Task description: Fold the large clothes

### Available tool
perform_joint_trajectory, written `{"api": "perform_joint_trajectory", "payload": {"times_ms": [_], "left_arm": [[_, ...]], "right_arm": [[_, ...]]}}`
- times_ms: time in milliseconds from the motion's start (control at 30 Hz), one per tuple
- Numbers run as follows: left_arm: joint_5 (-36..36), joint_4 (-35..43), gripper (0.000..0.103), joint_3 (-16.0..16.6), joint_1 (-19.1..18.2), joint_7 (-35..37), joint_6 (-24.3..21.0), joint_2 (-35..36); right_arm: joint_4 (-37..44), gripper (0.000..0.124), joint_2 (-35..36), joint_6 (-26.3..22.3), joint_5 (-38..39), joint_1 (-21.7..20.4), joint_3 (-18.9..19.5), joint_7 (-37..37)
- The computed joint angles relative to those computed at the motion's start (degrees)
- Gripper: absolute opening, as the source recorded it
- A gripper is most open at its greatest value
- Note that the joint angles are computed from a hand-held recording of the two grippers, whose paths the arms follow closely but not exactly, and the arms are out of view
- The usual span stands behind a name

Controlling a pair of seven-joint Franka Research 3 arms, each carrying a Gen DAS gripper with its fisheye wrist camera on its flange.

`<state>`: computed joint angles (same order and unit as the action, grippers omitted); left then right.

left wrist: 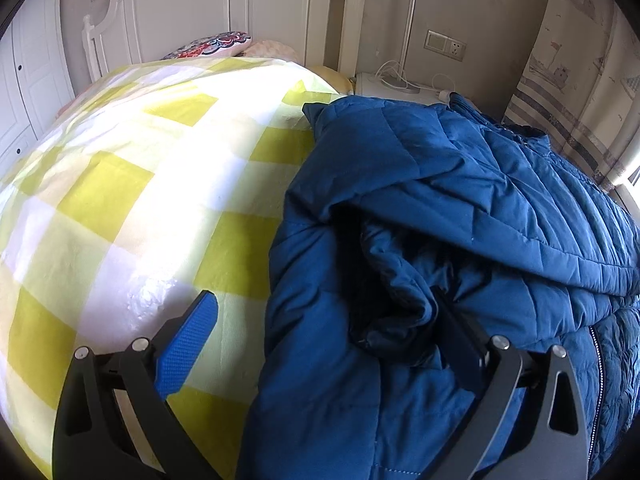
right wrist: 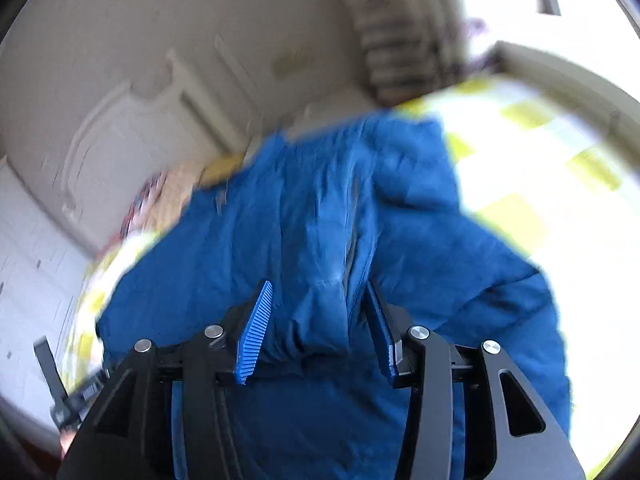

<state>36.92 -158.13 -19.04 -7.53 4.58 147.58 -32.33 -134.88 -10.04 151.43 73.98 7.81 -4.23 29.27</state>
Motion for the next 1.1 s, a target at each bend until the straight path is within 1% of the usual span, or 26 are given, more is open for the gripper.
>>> {"api": "perform_joint_trajectory", "payload": {"times_ms": [33,67,100,167,200,233,300,333,400,433,467,500,567,600,667,700,733,767,800,833,867,900,933,967,1033,1100], "left_arm": [[-0.01,0.15,0.101,-0.09,-0.03,-0.04,-0.18,0.10],[0.04,0.22,0.101,-0.18,-0.07,-0.07,-0.41,0.07],[0.05,0.27,0.101,-0.20,-0.13,-0.11,-0.53,0.08],[0.11,0.34,0.101,-0.11,-0.18,-0.10,-0.59,0.14],[0.21,0.57,0.101,-0.40,-0.20,-0.17,-1.23,0.15],[0.46,1.00,0.101,-0.69,-0.12,-0.23,-1.88,0.42],[1.30,2.49,0.101,-2.12,-0.20,-0.47,-5.18,1.05],[1.90,3.44,0.101,-2.90,-0.40,-0.73,-7.22,1.50],[3.45,5.77,0.100,-4.80,-1.38,-1.04,-12.73,2.09],[4.03,6.25,0.099,-4.82,-2.18,-1.40,-13.91,1.79],[4.92,6.08,0.099,-4.45,-3.00,-2.69,-12.92,0.15],[5.82,5.83,0.099,-3.68,-3.52,-3.70,-10.62,-1.17],[6.77,6.34,0.100,-2.21,-4.05,-3.22,-6.58,-2.08],[7.13,8.26,0.100,-1.51,-4.11,-1.37,-4.49,-0.83],[8.20,12.38,0.100,-1.74,-3.13,1.93,-3.30,3.14],[8.63,14.42,0.100,-2.02,-2.67,3.47,-3.86,5.39],[9.16,17.40,0.100,-2.37,-2.12,5.58,-5.48,8.95],[9.89,19.25,0.100,-1.57,-2.81,6.50,-7.05,11.46],[8.99,21.75,0.100,-2.00,-1.51,9.04,-8.23,15.46],[8.54,22.58,0.101,-0.85,-2.21,9.74,-8.85,17.47],[7.59,23.02,0.101,-0.48,-1.75,10.52,-8.91,19.40],[9.58,21.79,0.101,1.22,-2.02,8.53,-5.78,20.61],[13.71,20.14,0.101,0.92,-1.16,4.60,-3.32,20.21],[13.81,19.59,0.101,2.11,-2.29,4.34,-3.08,19.88],[14.13,19.72,0.101,1.46,-2.45,4.27,-4.61,19.65],[13.93,20.17,0.101,1.85,-2.90,4.75,-5.16,20.14]], "right_arm": [[-0.75,0.043,-1.51,2.49,3.63,0.51,0.14,-3.89],[-1.45,0.043,-3.34,5.52,7.91,1.52,0.60,-9.81],[-1.86,0.043,-4.65,7.13,10.04,2.44,1.11,-14.71],[-2.14,0.043,-5.24,8.92,8.82,3.87,2.45,-18.87],[-2.31,0.043,-5.05,9.64,7.40,4.51,2.98,-19.23],[-1.80,0.043,-3.39,11.13,3.99,5.00,3.97,-17.72],[-0.95,0.044,0.95,13.37,-6.70,4.62,6.33,-8.81],[-0.90,0.044,3.00,15.66,-8.19,6.05,6.05,-8.15],[-1.28,0.045,3.05,17.52,-8.40,7.25,5.79,-8.60],[-1.17,0.045,2.97,17.79,-7.79,7.80,5.44,-9.48],[-1.04,0.045,3.14,17.64,-7.20,8.16,5.03,-10.18],[-0.75,0.046,3.36,17.04,-7.32,8.18,4.70,-10.00],[-0.59,0.046,3.59,16.92,-6.99,8.33,4.54,-10.24],[-0.54,0.046,3.67,17.25,-7.49,8.40,4.75,-9.71],[-1.19,0.046,3.07,17.16,-6.65,8.54,4.44,-10.74],[-1.28,0.046,2.86,16.64,-6.47,8.47,4.20,-10.89],[-1.77,0.046,2.43,16.61,-5.95,8.63,4.23,-11.05],[-1.78,0.046,2.33,16.09,-5.60,8.64,4.04,-11.18],[-1.65,0.046,2.33,15.62,-5.55,8.53,3.85,-11.22],[-1.55,0.046,2.33,15.22,-5.40,8.47,3.77,-11.19],[-1.44,0.046,2.36,14.80,-5.05,8.40,3.64,-11.49],[-1.14,0.047,2.55,14.16,-4.61,8.25,3.40,-12.12],[-0.98,0.047,2.60,13.51,-4.06,8.10,3.26,-12.81],[-0.87,0.047,2.69,13.14,-3.83,7.92,3.28,-13.05],[-0.81,0.047,2.67,12.88,-3.48,7.62,3.43,-13.36],[-0.70,0.047,2.38,12.51,-2.55,7.41,3.43,-13.76]]}}
